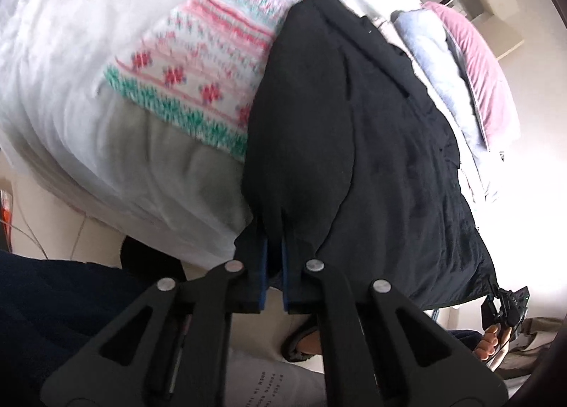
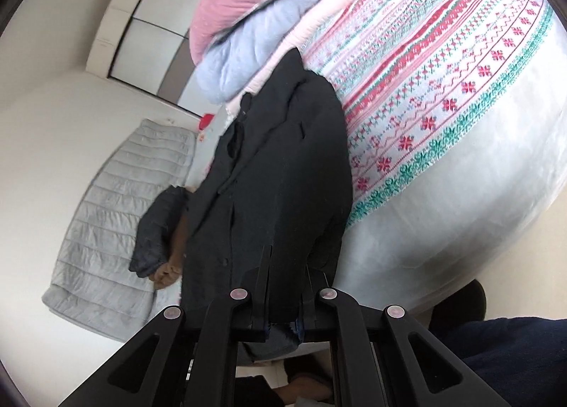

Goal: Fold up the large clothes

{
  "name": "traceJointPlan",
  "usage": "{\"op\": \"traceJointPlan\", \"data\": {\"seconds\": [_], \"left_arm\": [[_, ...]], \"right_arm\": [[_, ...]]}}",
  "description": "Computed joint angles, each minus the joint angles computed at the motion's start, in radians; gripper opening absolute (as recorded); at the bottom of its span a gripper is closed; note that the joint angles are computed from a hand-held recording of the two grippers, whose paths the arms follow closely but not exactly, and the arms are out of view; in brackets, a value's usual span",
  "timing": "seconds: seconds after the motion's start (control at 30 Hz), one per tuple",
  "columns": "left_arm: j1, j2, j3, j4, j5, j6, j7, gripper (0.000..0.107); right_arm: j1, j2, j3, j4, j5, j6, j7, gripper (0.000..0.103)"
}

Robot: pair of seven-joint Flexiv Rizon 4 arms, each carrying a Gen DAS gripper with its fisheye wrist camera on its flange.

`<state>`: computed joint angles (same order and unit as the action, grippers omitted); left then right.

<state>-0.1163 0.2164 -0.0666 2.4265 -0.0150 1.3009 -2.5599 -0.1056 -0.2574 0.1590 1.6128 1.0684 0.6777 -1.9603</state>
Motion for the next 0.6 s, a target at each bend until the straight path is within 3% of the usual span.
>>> {"op": "traceJointPlan", "data": {"seconds": [0.17,0.33,0.6], "left_arm": [[-0.020,-0.045,0.018,0.003,-0.061,0.021,0.034,0.013],[0.020,-0.028,-0.014,-0.040,0.056,-0.057,-0.028,0.006],[0.066,0.065,-0.027,-0.062,0.133,-0.025,-0.139,0.005]], "right_arm": [[0.015,-0.009,0.012,0.013,0.017,0.037,-0.001,0.009],[-0.001,0.000,0.018,0.021,0.078,0.046,-0.035,0.009],[0.010,0.025,0.004,-0.038,0.112,0.028,-0.064,0.008]]}}
